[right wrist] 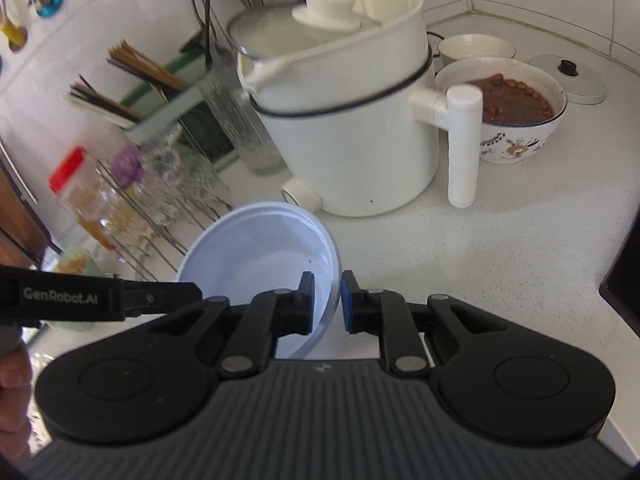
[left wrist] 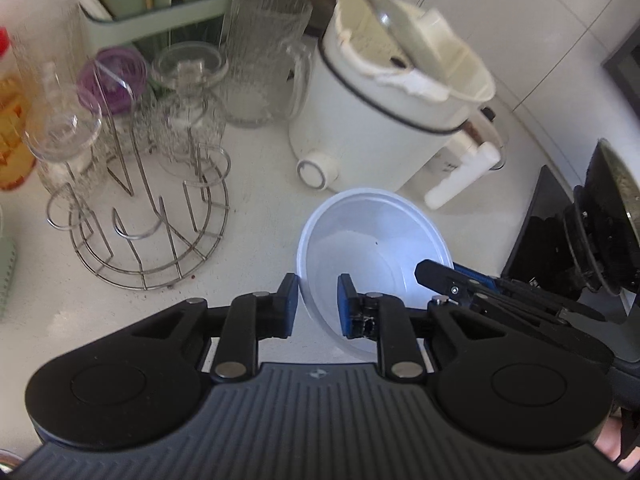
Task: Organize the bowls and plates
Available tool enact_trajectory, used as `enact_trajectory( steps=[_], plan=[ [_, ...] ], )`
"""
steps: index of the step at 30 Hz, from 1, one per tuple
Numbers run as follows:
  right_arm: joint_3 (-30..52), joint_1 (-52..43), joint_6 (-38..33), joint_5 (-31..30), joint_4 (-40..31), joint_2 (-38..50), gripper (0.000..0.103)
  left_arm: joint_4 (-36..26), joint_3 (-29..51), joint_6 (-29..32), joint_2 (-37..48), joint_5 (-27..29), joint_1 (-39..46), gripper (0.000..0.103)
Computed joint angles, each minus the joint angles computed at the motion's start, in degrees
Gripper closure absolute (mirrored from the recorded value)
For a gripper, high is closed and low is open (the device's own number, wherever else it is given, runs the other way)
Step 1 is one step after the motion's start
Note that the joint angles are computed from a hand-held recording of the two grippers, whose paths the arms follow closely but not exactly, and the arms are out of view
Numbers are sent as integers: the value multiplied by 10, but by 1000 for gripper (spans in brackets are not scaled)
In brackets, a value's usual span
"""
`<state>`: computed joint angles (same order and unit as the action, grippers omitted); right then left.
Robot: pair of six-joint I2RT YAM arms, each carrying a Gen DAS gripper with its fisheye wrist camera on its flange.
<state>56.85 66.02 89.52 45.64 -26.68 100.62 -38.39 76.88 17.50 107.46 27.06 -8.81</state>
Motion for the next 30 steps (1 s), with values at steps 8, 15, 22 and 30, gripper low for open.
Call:
enact_trajectory(
  steps=[8,15,22,30],
  plan=[
    [32,49,38,49,-57,-14,86,0,-43,-18,-72,18,27,80],
    [63,85,75,69,-93,-10,86,-40,-69,3,-136,21,51,80],
    [97,118,105,84,-134,3,85,-52,-97,8,-180,23,72,80],
    [124,145,133,89,-162,18,85,-58,-123,19,-220,35,103,80]
  ],
)
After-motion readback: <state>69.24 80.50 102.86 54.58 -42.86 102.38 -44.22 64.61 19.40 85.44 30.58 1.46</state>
